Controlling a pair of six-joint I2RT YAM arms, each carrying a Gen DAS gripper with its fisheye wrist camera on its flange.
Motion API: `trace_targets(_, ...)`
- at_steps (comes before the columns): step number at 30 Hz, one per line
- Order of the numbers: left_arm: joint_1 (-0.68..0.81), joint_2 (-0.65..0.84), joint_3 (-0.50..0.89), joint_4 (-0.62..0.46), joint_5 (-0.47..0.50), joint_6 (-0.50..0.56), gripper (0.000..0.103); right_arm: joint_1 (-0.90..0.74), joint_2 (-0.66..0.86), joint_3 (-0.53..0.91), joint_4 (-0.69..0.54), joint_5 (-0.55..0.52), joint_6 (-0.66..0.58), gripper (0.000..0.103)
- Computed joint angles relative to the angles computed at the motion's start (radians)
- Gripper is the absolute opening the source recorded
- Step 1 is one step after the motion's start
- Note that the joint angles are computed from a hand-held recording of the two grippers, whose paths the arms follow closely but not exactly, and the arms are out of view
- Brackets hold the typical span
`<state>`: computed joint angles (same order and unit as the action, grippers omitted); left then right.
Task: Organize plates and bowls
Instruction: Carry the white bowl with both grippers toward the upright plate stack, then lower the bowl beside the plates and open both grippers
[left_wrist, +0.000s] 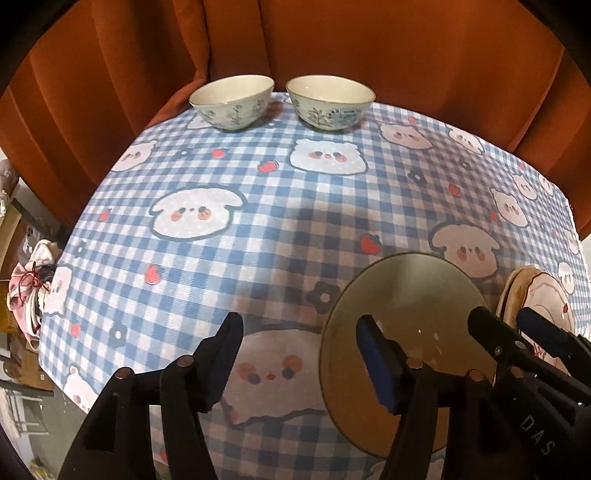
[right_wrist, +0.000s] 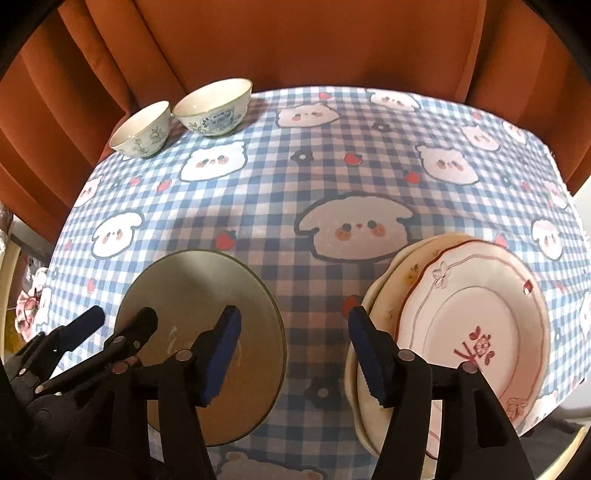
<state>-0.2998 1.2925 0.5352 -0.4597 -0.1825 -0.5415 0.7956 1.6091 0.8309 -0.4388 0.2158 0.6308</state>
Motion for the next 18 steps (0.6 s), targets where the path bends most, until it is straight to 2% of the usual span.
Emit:
trace_targets(11, 0.19, -0.155, -0.045, -0.052, 0.102, 0.196, 0.07, 0.12, 0.029, 0.112, -0.119, 0.079, 0.151, 0.064)
trace_targets(18, 0.431, -0.221, -0.05, -0.073, 0.215, 0.446, 0.069, 0.226, 0.142, 0.286, -0.241, 0.144, 0.26, 0.064)
